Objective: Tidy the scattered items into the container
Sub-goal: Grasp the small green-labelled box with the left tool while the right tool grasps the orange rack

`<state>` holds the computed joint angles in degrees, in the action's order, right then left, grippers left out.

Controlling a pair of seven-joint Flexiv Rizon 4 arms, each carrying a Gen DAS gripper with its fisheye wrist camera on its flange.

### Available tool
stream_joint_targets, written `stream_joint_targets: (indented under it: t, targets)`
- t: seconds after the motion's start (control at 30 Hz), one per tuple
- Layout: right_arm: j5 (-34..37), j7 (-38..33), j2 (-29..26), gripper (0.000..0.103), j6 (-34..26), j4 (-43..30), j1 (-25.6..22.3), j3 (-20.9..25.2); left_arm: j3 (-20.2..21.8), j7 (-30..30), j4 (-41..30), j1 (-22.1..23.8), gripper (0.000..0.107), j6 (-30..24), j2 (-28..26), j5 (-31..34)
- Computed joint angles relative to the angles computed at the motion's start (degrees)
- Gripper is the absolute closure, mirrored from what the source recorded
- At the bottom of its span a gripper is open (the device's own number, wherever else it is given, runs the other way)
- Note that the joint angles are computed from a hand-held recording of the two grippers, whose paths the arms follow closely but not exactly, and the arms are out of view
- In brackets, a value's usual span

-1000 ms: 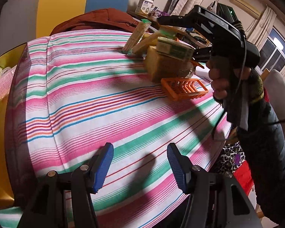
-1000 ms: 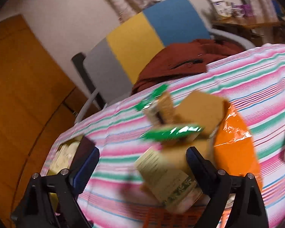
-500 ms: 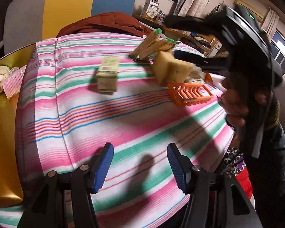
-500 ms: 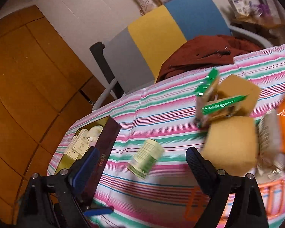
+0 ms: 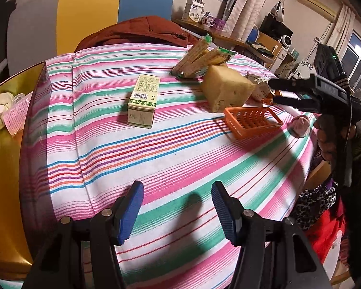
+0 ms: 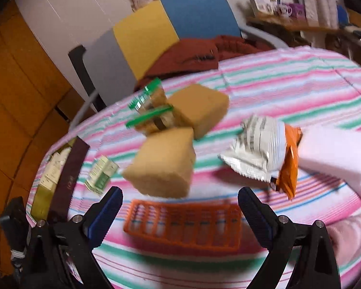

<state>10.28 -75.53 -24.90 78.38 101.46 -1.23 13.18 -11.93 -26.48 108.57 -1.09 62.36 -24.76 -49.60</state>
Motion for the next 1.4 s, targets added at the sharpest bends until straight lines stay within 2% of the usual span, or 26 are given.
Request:
stream_joint_targets:
  t: [0.13, 0.23, 0.37, 0.47, 0.63, 0.7, 0.77, 0.87, 1.0, 1.1, 1.23, 1.33, 1.4]
  targets:
    - [2.1, -3.2, -0.6, 0.005, -4.6, -1.4, -1.8, 2.5, -0.1, 0.7, 0.1, -0.3, 0.047, 1.1, -0.2, 0.4]
    - [9.1, -10.1, -0.3, 0.005, -9.0, -2.9, -5.5, 7.7, -0.7, 2.2, 0.4, 0.0, 0.045, 1.6, -0.2, 0.0]
    - [16.3, -19.6, 1.9, 0.005, -15.1, -2.6, -7.5, 11.5, -1.2, 3.4, 0.5, 0.4, 0.044, 1.3, -0.4, -1.7]
    - [12.3, -20.3, 5.0, 0.005, -15.2, 1.4, -3.3, 7.9, -1.2, 4.4, 0.6, 0.4, 0.044, 1.2, -0.4, -2.6]
    - [5.9, -20.2, 9.0, 0.006, -13.2, 5.9, 2.7, 1.3, -0.2, 2.1, -0.4, 0.0, 0.042, -0.2, -0.8, -1.4]
    - [0.4, -18.5, 10.4, 0.006, -10.8, 8.4, 5.7, -1.7, -0.1, 1.9, -0.5, -0.2, 0.040, -0.2, -0.8, -0.7]
    - [-5.6, -15.8, 10.4, 0.007, -9.5, 9.8, 7.8, -4.5, 0.2, 1.2, -0.3, -0.8, 0.040, 1.1, -0.8, 0.4]
    - [-11.5, -12.9, 8.0, 0.010, -11.2, 8.3, 8.9, -7.0, 0.1, -0.7, -0.3, -0.9, 0.041, 2.2, -0.6, 1.1]
    - [-14.9, -12.0, 4.4, 0.022, -14.1, 5.0, 8.6, -7.5, -0.6, -0.6, -2.6, -0.5, 0.041, 2.6, -0.9, 1.0]
    - [-14.9, -12.3, 3.0, 0.023, -14.6, 3.7, 7.9, -6.8, 0.1, -2.2, -5.6, -0.8, 0.041, 2.9, -2.2, 3.7]
    - [-13.3, -13.8, 1.8, 0.023, -14.5, 2.7, 6.8, -5.4, 0.9, -6.6, -10.8, -1.0, 0.040, 0.3, -4.6, 8.8]
    - [-12.6, -14.7, 0.9, 0.023, -14.7, 2.3, 6.5, -5.0, 3.1, -10.3, -15.2, -2.6, 0.040, -0.1, -7.3, 15.6]
    - [-11.9, -15.3, 0.8, 0.023, -13.7, 2.4, 6.2, -4.6, 2.7, -11.6, -17.0, -2.3, 0.040, -1.2, -8.4, 17.7]
